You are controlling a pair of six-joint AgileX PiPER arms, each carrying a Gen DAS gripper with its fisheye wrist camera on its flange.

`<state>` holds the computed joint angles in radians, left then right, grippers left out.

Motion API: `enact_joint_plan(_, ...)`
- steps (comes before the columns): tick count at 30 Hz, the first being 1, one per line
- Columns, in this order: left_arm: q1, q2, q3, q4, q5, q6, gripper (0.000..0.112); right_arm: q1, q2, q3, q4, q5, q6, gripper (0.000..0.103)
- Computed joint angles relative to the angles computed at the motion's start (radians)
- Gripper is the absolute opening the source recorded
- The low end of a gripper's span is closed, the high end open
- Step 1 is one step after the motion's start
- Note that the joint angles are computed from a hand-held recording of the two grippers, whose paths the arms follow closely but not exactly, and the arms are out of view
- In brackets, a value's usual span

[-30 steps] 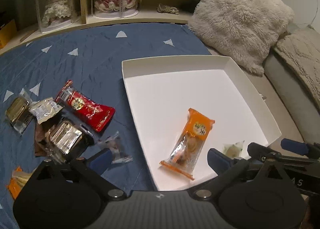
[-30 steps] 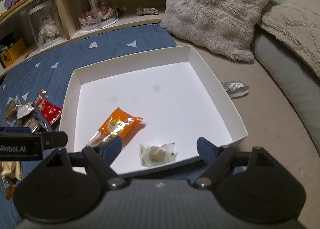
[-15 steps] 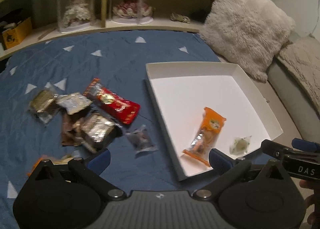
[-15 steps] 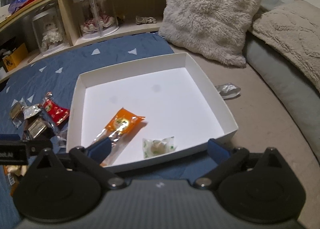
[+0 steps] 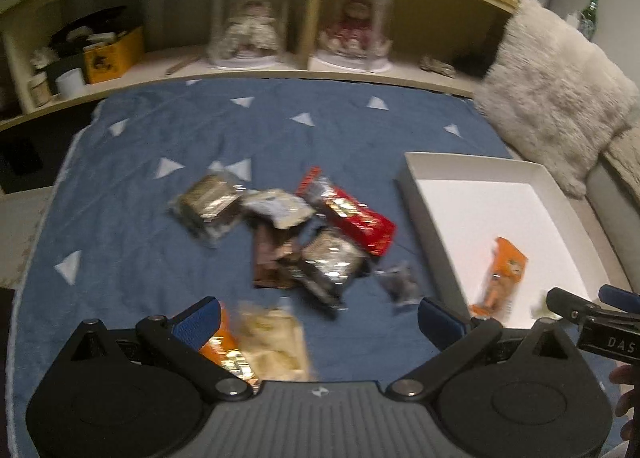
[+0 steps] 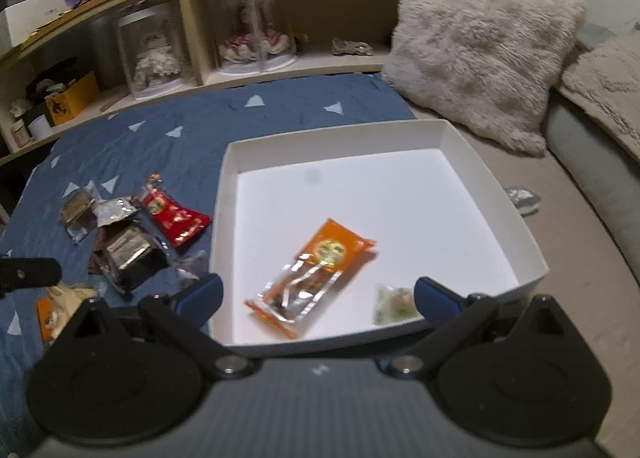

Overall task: Organize snacks
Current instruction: 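Move both tools back over the snacks on the bed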

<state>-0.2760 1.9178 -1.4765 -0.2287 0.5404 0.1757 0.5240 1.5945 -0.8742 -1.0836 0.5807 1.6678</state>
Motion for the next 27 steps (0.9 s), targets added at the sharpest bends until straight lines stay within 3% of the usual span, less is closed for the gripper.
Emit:
enact_joint_plan(9,0.097,-0.003,0.047,0.016,-0.017,-0.003,0.103,0.039,0.071,-0.034,-0.137,-0.081,0.125,0.103)
enact_joint_plan(19,0.129,0.055,0.069,0.201,-0.009,-0.253,0.103,0.055,0.153,-0.057,-0.419,-0.18,0.294,0.103)
enact_joint_plan(22,0.133,0.068,0.07,0.159,-0.009,-0.244,0.096,0.045,0.187,-0.077,-0.47,-0.198,0.294,0.103)
enact_joint_plan(24,0.14,0.082,0.065,0.1,0.008,-0.214,0.089,0.028,0.214,-0.11,-0.419,-0.233,0.198,0.102)
enact_joint_plan(27,0.141,0.104,0.058,0.056,0.034,-0.209,0.075,0.01,0.254,-0.141,-0.427,-0.277,0.145,0.093)
